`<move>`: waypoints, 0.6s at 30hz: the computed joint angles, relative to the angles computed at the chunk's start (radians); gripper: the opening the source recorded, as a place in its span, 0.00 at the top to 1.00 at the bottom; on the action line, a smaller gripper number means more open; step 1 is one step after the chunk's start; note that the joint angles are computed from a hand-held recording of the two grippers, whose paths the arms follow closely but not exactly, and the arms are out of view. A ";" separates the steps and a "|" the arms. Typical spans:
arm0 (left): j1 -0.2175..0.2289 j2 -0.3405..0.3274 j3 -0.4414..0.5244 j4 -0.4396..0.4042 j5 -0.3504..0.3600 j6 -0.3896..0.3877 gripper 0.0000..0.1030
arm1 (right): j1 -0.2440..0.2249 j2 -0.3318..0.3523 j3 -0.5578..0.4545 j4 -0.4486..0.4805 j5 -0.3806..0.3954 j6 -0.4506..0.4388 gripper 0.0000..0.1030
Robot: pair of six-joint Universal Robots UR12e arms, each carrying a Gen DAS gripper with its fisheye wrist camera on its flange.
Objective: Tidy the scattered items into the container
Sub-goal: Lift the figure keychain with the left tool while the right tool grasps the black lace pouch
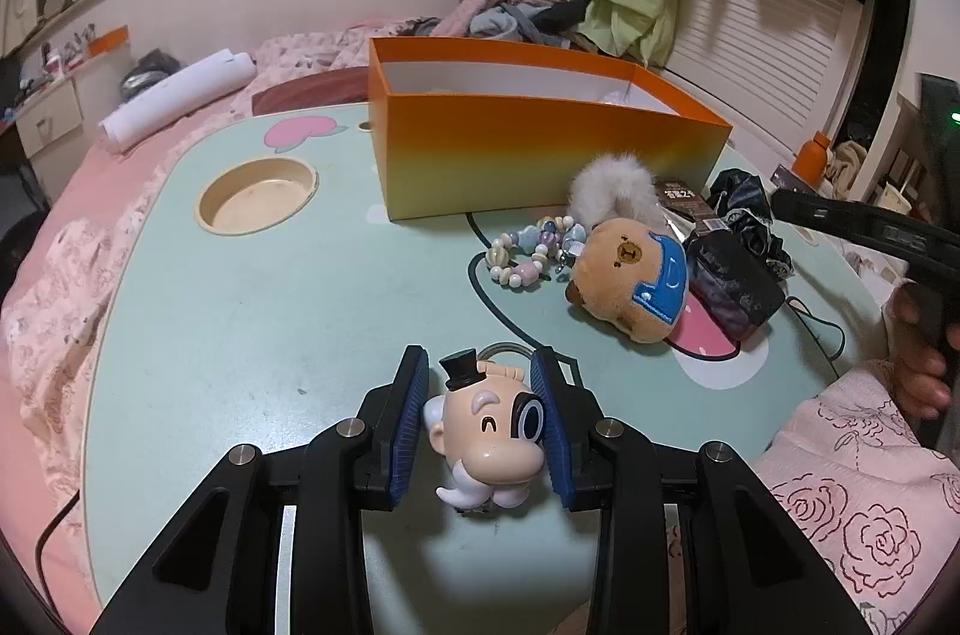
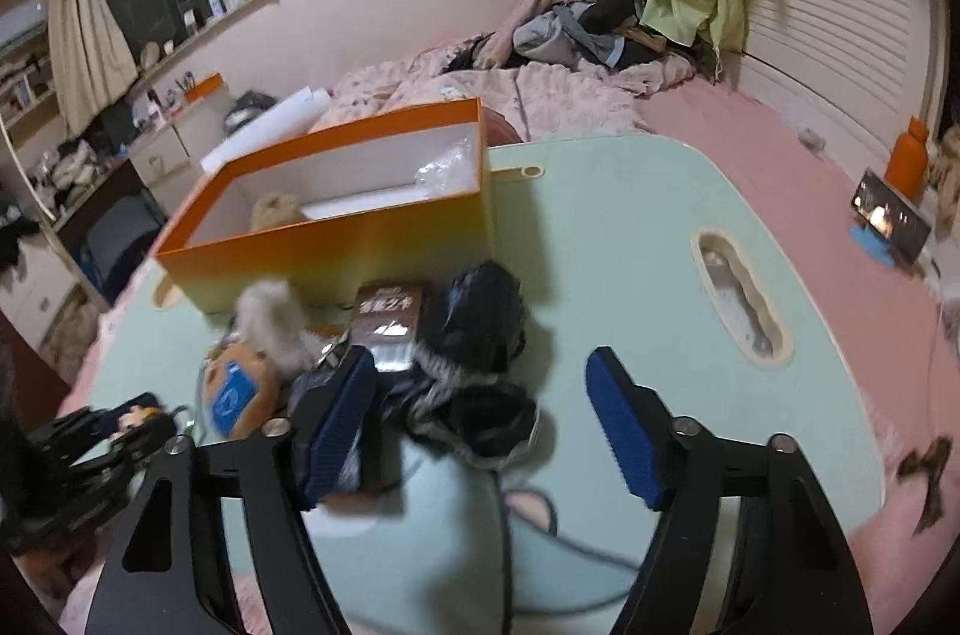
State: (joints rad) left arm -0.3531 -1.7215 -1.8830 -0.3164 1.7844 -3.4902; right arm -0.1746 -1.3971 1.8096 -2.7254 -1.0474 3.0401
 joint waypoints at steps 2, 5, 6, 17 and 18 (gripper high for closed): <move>0.000 0.000 0.000 0.000 0.000 0.000 0.67 | 0.006 0.023 -0.028 0.045 0.001 0.013 0.41; 0.000 0.001 -0.001 0.002 -0.001 0.000 0.67 | -0.004 0.056 -0.064 0.140 0.083 0.034 0.55; 0.000 0.001 -0.002 0.003 -0.002 0.000 0.67 | -0.011 0.058 -0.063 0.149 0.114 0.037 0.64; 0.022 0.022 -0.022 0.046 -0.067 -0.018 0.68 | -0.044 0.014 -0.017 -0.008 0.170 0.091 0.78; 0.022 0.023 -0.018 0.048 -0.063 -0.011 0.68 | -0.046 0.011 -0.019 -0.024 0.178 0.100 0.78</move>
State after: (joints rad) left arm -0.3313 -1.6988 -1.9011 -0.2679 1.7214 -3.5011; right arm -0.2209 -1.3860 1.7904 -2.7496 -0.8694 3.1400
